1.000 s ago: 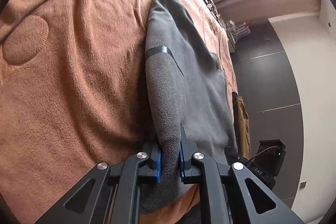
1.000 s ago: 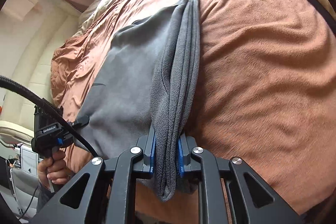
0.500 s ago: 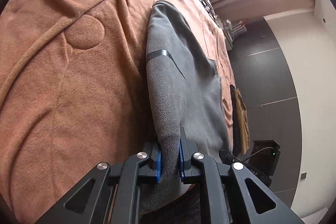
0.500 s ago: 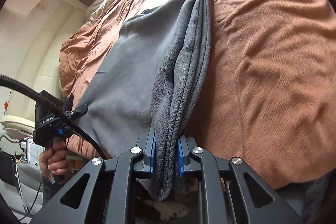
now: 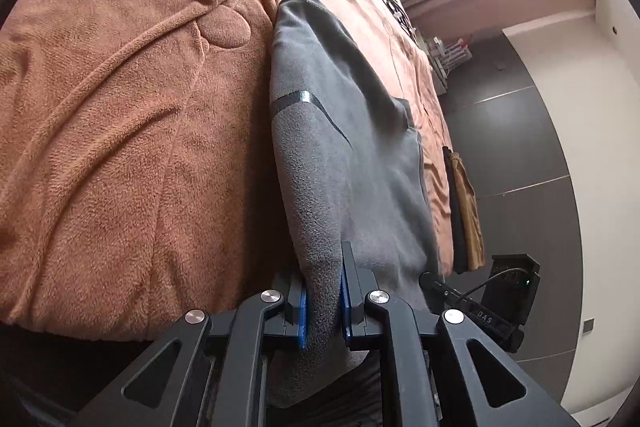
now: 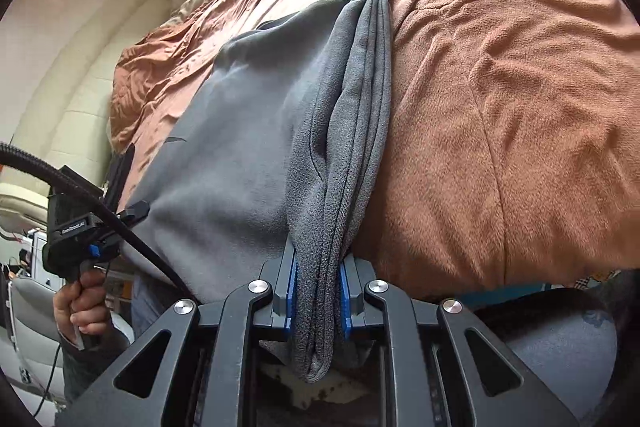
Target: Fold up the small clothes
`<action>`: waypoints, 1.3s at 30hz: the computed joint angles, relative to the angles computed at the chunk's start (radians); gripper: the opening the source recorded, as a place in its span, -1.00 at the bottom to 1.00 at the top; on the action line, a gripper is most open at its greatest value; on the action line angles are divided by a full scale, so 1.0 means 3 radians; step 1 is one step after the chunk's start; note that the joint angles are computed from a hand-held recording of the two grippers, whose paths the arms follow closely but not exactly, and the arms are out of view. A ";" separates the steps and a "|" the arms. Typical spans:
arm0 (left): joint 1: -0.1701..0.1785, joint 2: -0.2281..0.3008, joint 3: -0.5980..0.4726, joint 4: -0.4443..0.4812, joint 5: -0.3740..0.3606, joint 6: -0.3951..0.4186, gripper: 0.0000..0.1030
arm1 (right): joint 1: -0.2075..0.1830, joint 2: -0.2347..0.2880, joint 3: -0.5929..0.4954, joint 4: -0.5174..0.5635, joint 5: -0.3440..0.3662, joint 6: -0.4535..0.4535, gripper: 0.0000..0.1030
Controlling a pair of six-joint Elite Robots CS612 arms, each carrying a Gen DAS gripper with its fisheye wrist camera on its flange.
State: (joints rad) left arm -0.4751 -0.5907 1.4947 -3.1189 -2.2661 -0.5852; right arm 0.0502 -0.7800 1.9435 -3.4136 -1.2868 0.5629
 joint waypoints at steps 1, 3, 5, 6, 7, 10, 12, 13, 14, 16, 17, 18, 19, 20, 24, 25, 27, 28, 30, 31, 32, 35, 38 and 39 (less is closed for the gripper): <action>-0.0006 -0.0011 0.0017 -0.0002 0.0011 0.0008 -0.75 | 0.0007 -0.0003 0.0003 0.0006 -0.0018 -0.0010 -0.70; -0.0011 -0.0021 0.0029 0.0003 0.0027 0.0001 -0.75 | 0.0021 -0.0012 0.0004 0.0031 -0.0054 -0.0053 -0.68; -0.0017 -0.0021 -0.0002 0.0056 0.0056 0.0018 -0.74 | 0.0031 -0.0023 -0.0005 0.0063 -0.0063 -0.0085 -0.68; -0.0021 -0.0028 -0.0006 0.0094 0.0082 0.0036 -0.72 | 0.0035 -0.0031 -0.0013 0.0109 -0.0086 -0.0102 -0.67; -0.0029 -0.0047 -0.0010 0.0176 0.0155 0.0072 -0.71 | 0.0033 -0.0040 -0.0021 0.0167 -0.0103 -0.0104 -0.64; -0.0030 -0.0077 -0.0014 0.0324 0.0278 0.0165 -0.43 | 0.0028 -0.0094 0.0024 0.0215 -0.0159 -0.0122 -0.03; -0.0018 -0.0064 -0.0024 0.0283 0.0292 0.0143 -0.14 | 0.0018 -0.0096 0.0054 0.0082 -0.0170 -0.0119 0.43; -0.0015 -0.0054 -0.0046 0.0269 0.0313 0.0140 0.04 | 0.0009 -0.0098 0.0067 0.0046 -0.0152 -0.0123 0.43; -0.0014 -0.0048 -0.0054 0.0247 0.0340 0.0141 0.12 | 0.0001 -0.0099 0.0064 0.0043 -0.0149 -0.0121 0.43; -0.0011 -0.0015 -0.0113 0.0234 0.0345 0.0131 0.22 | -0.0017 -0.0092 0.0045 0.0058 -0.0157 -0.0121 0.43; -0.0008 0.0002 -0.0139 0.0241 0.0312 0.0131 0.22 | -0.0031 -0.0080 0.0025 0.0065 -0.0145 -0.0107 0.43; -0.0006 0.0023 -0.0180 0.0265 0.0280 0.0130 0.23 | -0.0045 -0.0069 0.0025 0.0042 -0.0126 -0.0087 0.43; -0.0001 0.0036 -0.0203 0.0285 0.0266 0.0146 0.23 | -0.0054 -0.0055 0.0019 0.0013 -0.0114 -0.0063 0.43; 0.0000 0.0049 -0.0237 0.0327 0.0277 0.0174 0.23 | -0.0063 -0.0040 0.0014 -0.0010 -0.0113 -0.0050 0.43; 0.0012 0.0124 -0.0385 0.0443 0.0265 0.0207 0.23 | -0.0096 0.0018 -0.0016 -0.0081 -0.0115 0.0011 0.43; 0.0018 0.0151 -0.0430 0.0464 0.0242 0.0205 0.23 | -0.0112 0.0039 -0.0030 -0.0100 -0.0083 0.0021 0.43; 0.0020 0.0194 -0.0509 0.0517 0.0240 0.0216 0.23 | -0.0133 0.0078 -0.0077 -0.0089 -0.0055 0.0044 0.43; 0.0020 0.0223 -0.0563 0.0553 0.0251 0.0215 0.23 | -0.0141 0.0100 -0.0105 -0.0074 -0.0050 0.0050 0.43; 0.0021 0.0266 -0.0640 0.0610 0.0254 0.0217 0.23 | -0.0163 0.0142 -0.0149 -0.0084 0.0004 0.0059 0.43; 0.0022 0.0293 -0.0691 0.0655 0.0255 0.0218 0.23 | -0.0175 0.0163 -0.0171 -0.0096 0.0033 0.0066 0.43; 0.0024 0.0320 -0.0743 0.0705 0.0258 0.0211 0.23 | -0.0188 0.0185 -0.0197 -0.0110 0.0069 0.0075 0.43; 0.0029 0.0400 -0.0897 0.0791 0.0231 0.0200 0.23 | -0.0233 0.0252 -0.0285 -0.0148 0.0218 0.0083 0.43; 0.0030 0.0476 -0.1073 0.0924 0.0223 0.0229 0.22 | -0.0269 0.0314 -0.0390 -0.0126 0.0323 0.0047 0.43; 0.0031 0.0497 -0.1124 0.0965 0.0217 0.0234 0.22 | -0.0274 0.0332 -0.0428 -0.0101 0.0340 0.0034 0.38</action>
State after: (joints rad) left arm -0.4657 -0.4417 1.1574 -2.8296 -2.2010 -0.5150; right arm -0.0321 -0.6805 1.8152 -3.4438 -1.1847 0.5731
